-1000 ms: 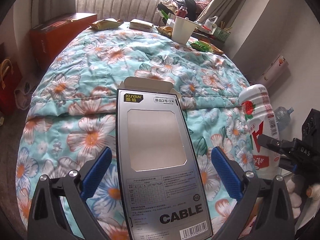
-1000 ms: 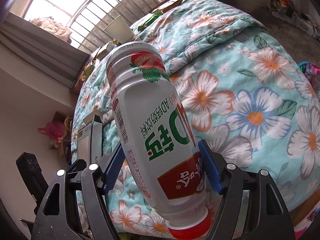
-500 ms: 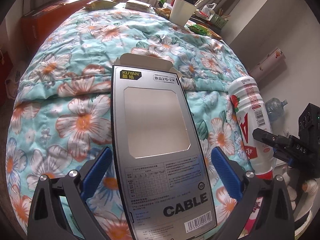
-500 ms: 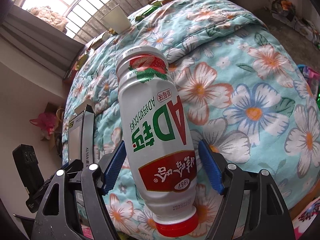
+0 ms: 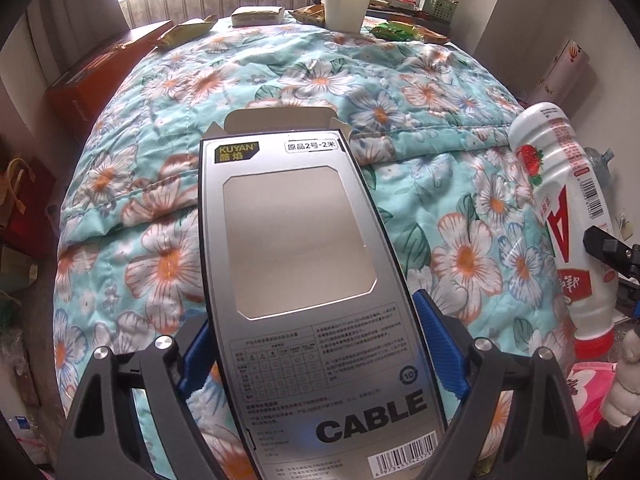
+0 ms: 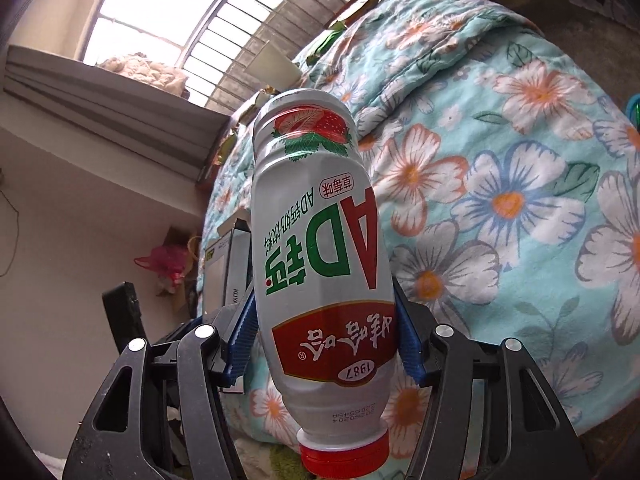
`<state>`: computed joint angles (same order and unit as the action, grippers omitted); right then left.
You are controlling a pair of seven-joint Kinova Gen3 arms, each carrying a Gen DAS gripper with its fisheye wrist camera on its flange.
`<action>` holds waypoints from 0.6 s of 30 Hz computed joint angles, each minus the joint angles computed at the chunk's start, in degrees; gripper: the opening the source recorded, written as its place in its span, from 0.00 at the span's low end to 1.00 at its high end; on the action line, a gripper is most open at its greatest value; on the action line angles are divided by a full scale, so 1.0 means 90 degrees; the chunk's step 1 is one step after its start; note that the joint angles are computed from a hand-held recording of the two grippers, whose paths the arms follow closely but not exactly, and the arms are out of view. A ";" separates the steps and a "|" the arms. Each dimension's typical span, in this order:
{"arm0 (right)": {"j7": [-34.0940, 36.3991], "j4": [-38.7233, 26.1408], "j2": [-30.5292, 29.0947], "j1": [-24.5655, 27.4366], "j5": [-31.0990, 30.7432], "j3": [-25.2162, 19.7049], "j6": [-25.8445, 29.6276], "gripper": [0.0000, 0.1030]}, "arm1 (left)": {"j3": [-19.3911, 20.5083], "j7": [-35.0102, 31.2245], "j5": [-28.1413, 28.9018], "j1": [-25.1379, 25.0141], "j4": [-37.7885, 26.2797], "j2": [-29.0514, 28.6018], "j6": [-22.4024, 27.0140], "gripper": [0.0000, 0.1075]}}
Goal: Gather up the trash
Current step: 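Carry the bottle and CABLE box over the blue wastebasket with both tools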
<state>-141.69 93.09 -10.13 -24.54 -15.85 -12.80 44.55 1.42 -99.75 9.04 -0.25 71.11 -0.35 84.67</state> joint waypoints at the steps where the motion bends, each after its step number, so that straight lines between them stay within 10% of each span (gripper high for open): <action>1: 0.0090 0.0228 -0.0211 0.0007 -0.0158 0.0120 -0.0188 0.55 | 0.0022 0.0035 -0.0026 0.0020 -0.0078 -0.0001 0.0023 0.80; 7: 0.0355 0.1538 -0.1640 0.0214 -0.0776 0.0698 -0.1232 0.55 | 0.0276 0.0146 0.0190 0.0310 -0.1129 0.0216 0.0362 0.80; 18: -0.0734 0.2187 -0.3409 0.2192 0.0012 0.0824 -0.0138 0.55 | 0.1058 0.0733 0.1338 0.1492 -0.3091 0.1728 0.0919 0.79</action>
<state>-148.30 112.77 -40.81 -4.81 -15.74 -5.39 43.31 10.94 -93.16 21.09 13.18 43.30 15.21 92.94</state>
